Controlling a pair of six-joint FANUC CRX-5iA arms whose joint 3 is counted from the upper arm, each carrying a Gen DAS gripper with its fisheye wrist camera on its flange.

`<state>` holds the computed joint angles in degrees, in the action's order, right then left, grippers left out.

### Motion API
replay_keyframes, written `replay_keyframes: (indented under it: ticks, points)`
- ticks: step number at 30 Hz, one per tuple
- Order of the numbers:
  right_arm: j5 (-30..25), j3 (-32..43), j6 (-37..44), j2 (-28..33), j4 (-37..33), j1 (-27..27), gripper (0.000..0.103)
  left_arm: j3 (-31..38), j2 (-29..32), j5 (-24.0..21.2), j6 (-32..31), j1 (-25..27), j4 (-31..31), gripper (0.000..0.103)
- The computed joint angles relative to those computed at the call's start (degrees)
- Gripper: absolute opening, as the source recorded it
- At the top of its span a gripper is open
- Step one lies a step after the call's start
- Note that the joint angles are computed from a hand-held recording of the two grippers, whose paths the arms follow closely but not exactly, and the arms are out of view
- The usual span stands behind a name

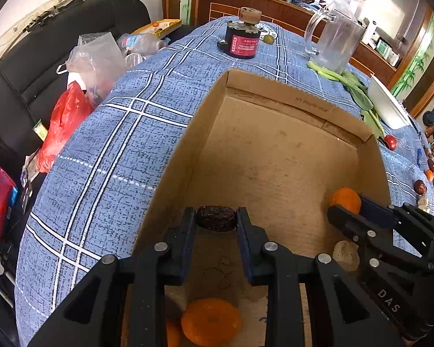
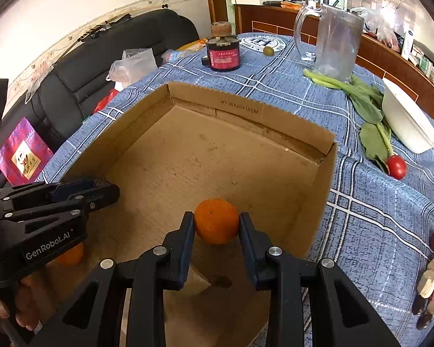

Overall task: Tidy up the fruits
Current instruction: 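Open both tools to release the red date and tangerine in the tray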

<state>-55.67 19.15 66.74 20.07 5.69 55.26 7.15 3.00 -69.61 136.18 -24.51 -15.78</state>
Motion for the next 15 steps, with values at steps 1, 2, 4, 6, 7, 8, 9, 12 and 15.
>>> replay_keyframes:
  ticks: [1, 2, 4, 6, 7, 8, 9, 12, 15]
  points:
    - [0.12, -0.17, -0.12, -0.07, 0.00, -0.01, 0.034, 0.03, 0.04, -0.08, 0.03, -0.04, -0.03, 0.029]
    - [0.10, -0.25, -0.13, -0.15, -0.08, -0.05, 0.034, 0.25, 0.18, -0.41, 0.03, -0.16, -0.18, 0.032]
    - [-0.36, 0.14, 0.09, -0.02, -0.49, -0.17, 0.035, 0.77, 0.48, -1.35, 0.38, -0.47, -0.77, 0.039]
    - [-0.81, 0.21, 0.04, -0.12, -0.66, -0.19, 0.037, 1.01, 0.46, -2.01, 0.94, -1.06, -1.66, 0.041]
    - [-0.70, 0.04, -0.01, -0.30, -0.66, -0.17, 0.038, 1.21, 0.52, -2.58, 1.22, -1.41, -2.00, 0.042]
    - [-0.56, -0.38, -0.40, -0.62, -0.26, -0.03, 0.038, 1.16, 0.45, -2.85, 1.39, -1.58, -2.11, 0.042]
    - [-0.44, -0.65, -0.63, -0.85, -0.12, 0.02, 0.038, 1.00, 0.24, -3.05, 1.67, -1.83, -2.27, 0.042]
    - [0.11, -2.16, -1.72, -2.19, 0.32, 0.19, 0.040, 0.93, -0.27, -4.11, 2.82, -2.69, -3.24, 0.042]
    - [0.78, -3.84, -2.78, -3.95, 0.36, 0.25, 0.040, 0.90, -1.22, -5.33, 5.00, -4.28, -5.25, 0.043]
